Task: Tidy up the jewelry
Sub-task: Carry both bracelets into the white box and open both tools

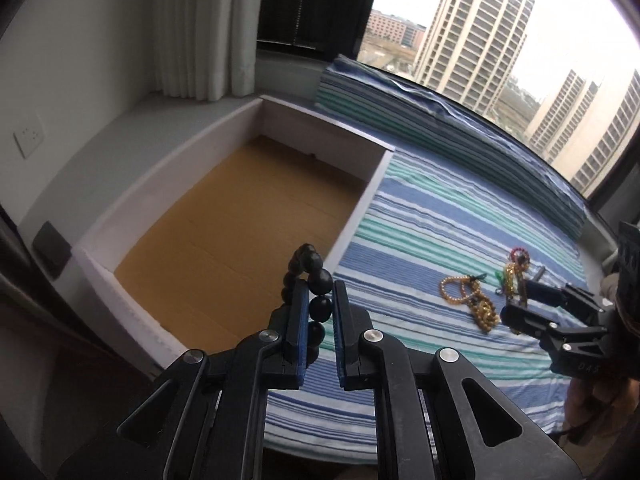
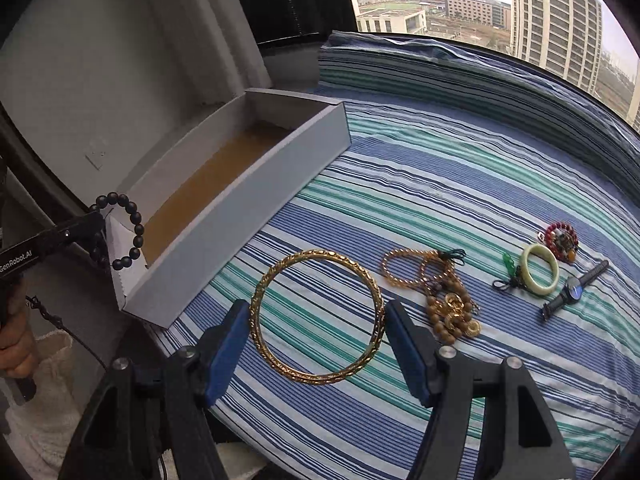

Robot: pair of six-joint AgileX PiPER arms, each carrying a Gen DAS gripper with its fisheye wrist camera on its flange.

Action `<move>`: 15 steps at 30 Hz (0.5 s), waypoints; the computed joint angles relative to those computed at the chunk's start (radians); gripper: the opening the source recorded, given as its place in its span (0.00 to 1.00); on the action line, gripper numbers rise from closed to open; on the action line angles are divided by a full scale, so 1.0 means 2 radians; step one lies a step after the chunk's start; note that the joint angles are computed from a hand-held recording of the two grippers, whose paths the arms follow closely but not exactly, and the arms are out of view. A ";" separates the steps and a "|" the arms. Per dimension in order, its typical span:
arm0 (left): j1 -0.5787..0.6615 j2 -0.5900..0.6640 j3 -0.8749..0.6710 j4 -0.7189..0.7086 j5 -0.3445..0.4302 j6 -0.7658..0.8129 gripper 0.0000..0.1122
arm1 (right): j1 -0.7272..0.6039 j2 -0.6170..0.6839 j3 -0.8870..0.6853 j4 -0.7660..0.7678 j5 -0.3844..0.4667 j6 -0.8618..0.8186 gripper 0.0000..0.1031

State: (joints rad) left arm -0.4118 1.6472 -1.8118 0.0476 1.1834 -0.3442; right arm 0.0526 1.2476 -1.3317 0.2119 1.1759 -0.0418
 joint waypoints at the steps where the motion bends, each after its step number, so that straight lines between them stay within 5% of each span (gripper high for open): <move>1: 0.016 0.004 0.005 0.004 -0.003 0.000 0.08 | 0.041 0.025 -0.027 -0.009 -0.010 0.020 0.68; 9: 0.108 0.044 0.062 -0.001 -0.037 0.010 0.08 | 0.181 0.255 -0.223 -0.023 -0.039 0.068 0.68; 15: 0.128 0.049 0.099 0.006 -0.061 0.019 0.09 | 0.208 0.341 -0.280 -0.064 -0.033 0.089 0.68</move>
State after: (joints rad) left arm -0.1560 1.7449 -1.6137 0.0591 1.0613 -0.3053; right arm 0.4693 1.9301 -1.8910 0.0830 1.1103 0.1367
